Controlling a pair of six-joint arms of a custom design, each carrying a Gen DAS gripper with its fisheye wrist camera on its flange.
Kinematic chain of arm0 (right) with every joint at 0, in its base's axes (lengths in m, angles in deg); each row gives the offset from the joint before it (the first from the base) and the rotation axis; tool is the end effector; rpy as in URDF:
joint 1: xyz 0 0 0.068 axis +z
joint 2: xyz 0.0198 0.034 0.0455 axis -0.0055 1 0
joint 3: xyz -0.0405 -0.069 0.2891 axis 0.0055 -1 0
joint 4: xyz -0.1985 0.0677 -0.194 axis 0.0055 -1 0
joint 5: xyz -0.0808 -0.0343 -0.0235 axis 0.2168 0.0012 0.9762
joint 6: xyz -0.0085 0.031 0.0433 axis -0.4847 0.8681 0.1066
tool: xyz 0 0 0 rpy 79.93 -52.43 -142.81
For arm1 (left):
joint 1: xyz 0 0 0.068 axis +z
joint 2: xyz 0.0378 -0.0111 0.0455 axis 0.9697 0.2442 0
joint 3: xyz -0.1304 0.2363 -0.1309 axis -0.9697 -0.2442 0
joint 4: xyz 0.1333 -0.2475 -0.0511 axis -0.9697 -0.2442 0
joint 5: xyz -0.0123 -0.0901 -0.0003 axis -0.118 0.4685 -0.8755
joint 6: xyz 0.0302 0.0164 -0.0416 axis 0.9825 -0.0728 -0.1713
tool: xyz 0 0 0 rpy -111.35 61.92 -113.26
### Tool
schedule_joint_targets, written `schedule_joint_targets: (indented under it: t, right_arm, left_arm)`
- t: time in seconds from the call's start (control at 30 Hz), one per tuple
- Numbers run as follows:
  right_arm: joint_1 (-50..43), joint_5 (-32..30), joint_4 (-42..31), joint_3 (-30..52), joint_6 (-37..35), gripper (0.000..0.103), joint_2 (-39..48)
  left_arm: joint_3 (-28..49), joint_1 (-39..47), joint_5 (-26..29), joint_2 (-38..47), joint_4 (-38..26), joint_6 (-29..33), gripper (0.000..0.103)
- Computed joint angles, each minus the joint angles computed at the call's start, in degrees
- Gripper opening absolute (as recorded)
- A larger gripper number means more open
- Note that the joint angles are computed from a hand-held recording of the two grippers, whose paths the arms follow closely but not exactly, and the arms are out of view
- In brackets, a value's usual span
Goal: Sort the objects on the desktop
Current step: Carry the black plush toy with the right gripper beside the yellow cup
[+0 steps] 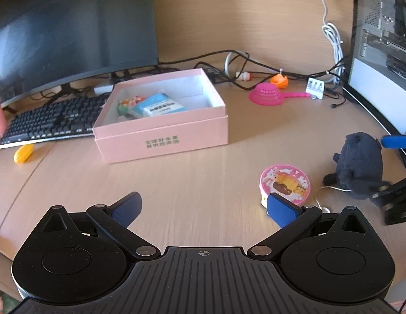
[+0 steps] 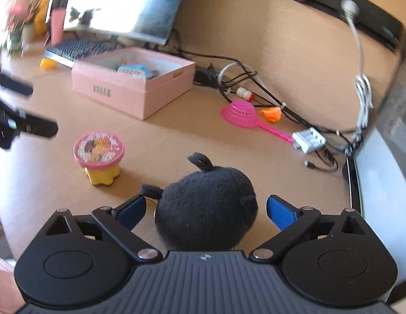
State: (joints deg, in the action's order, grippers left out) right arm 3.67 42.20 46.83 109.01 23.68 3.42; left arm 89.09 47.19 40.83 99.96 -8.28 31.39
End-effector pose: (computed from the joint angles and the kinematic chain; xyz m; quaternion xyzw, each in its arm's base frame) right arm 0.3175 0.0334 0.1964 -0.2847 0.8513 0.0685 0.4354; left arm 0.2403 -0.1121 0.2133 -0.0376 0.9086 0.0573 0.4119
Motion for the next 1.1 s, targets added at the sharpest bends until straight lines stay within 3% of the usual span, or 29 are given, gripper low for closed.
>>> schedule_joint_targets:
  t: [0.17, 0.3, 0.43, 0.5, 0.53, 0.7, 0.97, 1.1]
  right_arm:
    - [-9.1, -15.4, -4.1, 1.9, 16.6, 0.103, 0.6]
    - [-12.6, -20.4, -2.6, 4.5, 32.0, 0.103, 6.4]
    - [-12.5, -22.6, -2.4, 7.1, 38.0, 0.091, 11.9]
    - [-11.3, -21.3, -2.1, 8.0, 38.6, 0.079, 13.8]
    - [-10.6, -20.6, -2.8, 8.9, 38.0, 0.072, 14.6]
    - [-8.7, -16.8, -3.7, 9.8, 30.7, 0.069, 11.7]
    - [-3.3, 3.6, -10.1, 10.2, -2.3, 0.069, 2.8]
    - [-0.7, 7.5, -14.5, 11.0, -10.7, 0.069, 4.3]
  left_arm:
    - [1.1, -0.7, 1.7, 2.7, 1.1, -0.4, 0.103]
    - [1.8, -1.9, 2.8, 3.7, 1.9, 1.1, 0.103]
    - [2.0, -2.1, 3.1, 4.0, 1.6, 1.5, 0.103]
    - [2.1, -2.0, 2.9, 4.1, 1.2, 1.0, 0.103]
    - [2.1, -1.9, 2.7, 4.1, 1.0, 0.7, 0.103]
    - [1.8, -1.6, 2.7, 3.9, 0.6, 0.2, 0.103]
    - [1.9, -1.7, 4.1, 4.6, 1.6, 0.2, 0.103]
    - [1.9, -1.7, 4.6, 4.8, 1.7, 0.3, 0.103]
